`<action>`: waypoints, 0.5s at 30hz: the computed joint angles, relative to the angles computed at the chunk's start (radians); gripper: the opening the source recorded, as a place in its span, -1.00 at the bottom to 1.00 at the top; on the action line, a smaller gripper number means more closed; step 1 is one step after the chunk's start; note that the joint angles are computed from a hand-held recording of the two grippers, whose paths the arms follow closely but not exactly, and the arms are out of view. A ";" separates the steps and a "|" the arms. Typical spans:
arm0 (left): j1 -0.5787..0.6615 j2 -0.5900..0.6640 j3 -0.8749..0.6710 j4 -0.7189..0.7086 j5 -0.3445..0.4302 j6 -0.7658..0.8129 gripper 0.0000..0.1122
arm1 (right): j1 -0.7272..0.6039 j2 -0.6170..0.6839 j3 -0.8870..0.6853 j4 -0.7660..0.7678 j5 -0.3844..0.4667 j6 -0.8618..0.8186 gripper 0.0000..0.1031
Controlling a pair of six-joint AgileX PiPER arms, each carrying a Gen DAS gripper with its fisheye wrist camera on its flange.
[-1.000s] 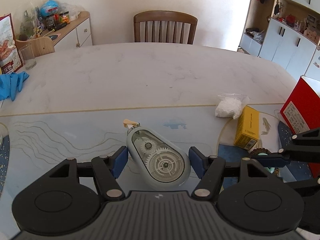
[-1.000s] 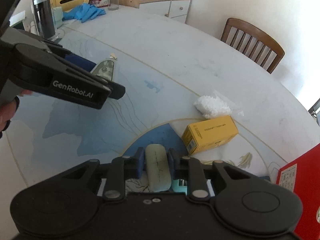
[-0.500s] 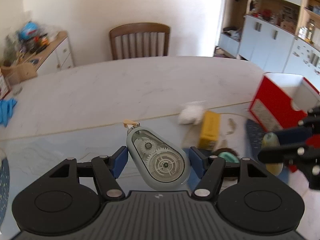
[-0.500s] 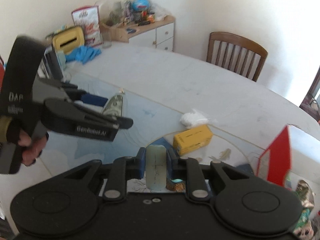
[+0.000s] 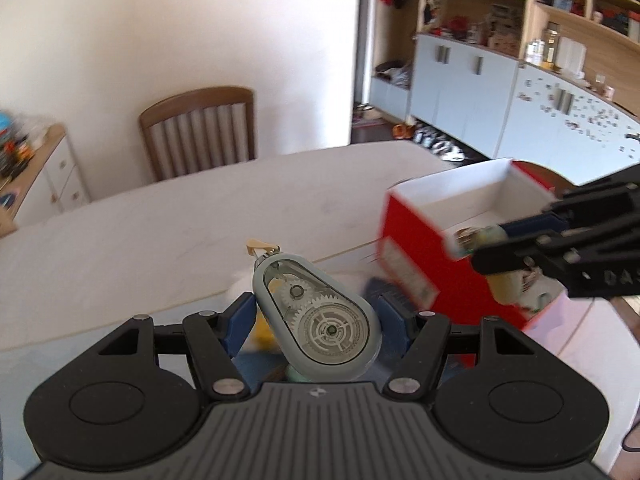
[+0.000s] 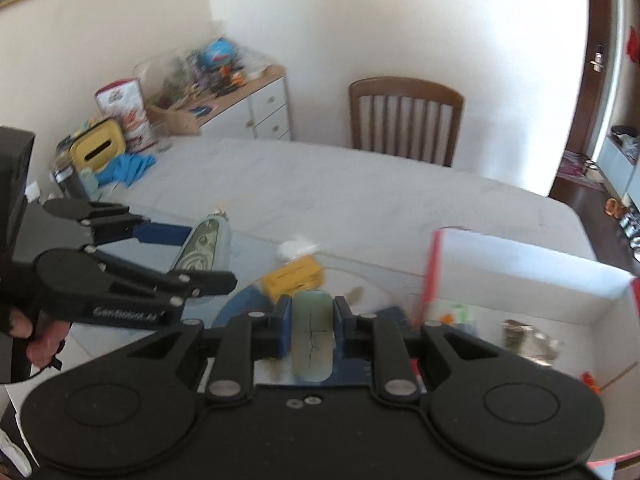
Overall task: Organize objects
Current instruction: 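Carry the tape dispenser and pale green bar with both tools toward the red box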
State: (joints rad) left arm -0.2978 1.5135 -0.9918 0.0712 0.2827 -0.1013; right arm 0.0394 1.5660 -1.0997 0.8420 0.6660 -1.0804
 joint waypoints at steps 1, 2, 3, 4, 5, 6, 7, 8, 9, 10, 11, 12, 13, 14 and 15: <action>-0.026 0.010 -0.023 0.029 0.010 -0.037 0.19 | -0.026 -0.001 -0.008 0.005 0.010 -0.013 -0.62; -0.056 0.024 -0.049 0.062 0.019 -0.079 0.19 | -0.056 0.001 -0.018 0.012 0.020 -0.030 -0.62; -0.082 0.039 -0.072 0.100 0.027 -0.123 0.19 | -0.085 0.004 -0.027 0.018 0.029 -0.044 -0.62; -0.106 0.056 -0.094 0.136 0.033 -0.164 0.19 | -0.117 0.011 -0.041 0.021 0.041 -0.057 -0.62; -0.133 0.074 -0.120 0.175 0.042 -0.209 0.19 | -0.149 0.019 -0.053 0.026 0.051 -0.075 -0.62; -0.157 0.094 -0.149 0.198 0.053 -0.239 0.19 | -0.184 0.032 -0.069 0.029 0.059 -0.090 -0.62; -0.178 0.115 -0.181 0.210 0.066 -0.253 0.19 | -0.210 0.042 -0.081 0.028 0.066 -0.098 -0.62; -0.199 0.139 -0.215 0.225 0.077 -0.271 0.19 | -0.238 0.056 -0.098 0.027 0.076 -0.105 -0.62; -0.217 0.161 -0.246 0.236 0.088 -0.284 0.19 | -0.265 0.073 -0.115 0.025 0.081 -0.113 -0.62; -0.236 0.184 -0.278 0.248 0.100 -0.300 0.19 | -0.291 0.092 -0.132 0.025 0.090 -0.129 -0.62; -0.252 0.209 -0.312 0.251 0.112 -0.310 0.19 | -0.317 0.112 -0.151 0.021 0.099 -0.136 -0.62; -0.264 0.233 -0.343 0.243 0.121 -0.308 0.19 | -0.338 0.131 -0.169 0.017 0.101 -0.138 -0.62; -0.276 0.258 -0.375 0.236 0.130 -0.308 0.19 | -0.355 0.149 -0.184 0.012 0.105 -0.138 -0.62; -0.288 0.286 -0.411 0.234 0.143 -0.310 0.19 | -0.374 0.173 -0.206 0.005 0.112 -0.137 -0.62; -0.295 0.312 -0.444 0.227 0.154 -0.303 0.19 | -0.389 0.192 -0.222 0.000 0.117 -0.136 -0.62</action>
State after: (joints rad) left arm -0.5926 1.8254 -1.4356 0.2983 0.4365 -0.4046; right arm -0.3492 1.7580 -1.3221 0.8423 0.7827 -1.2166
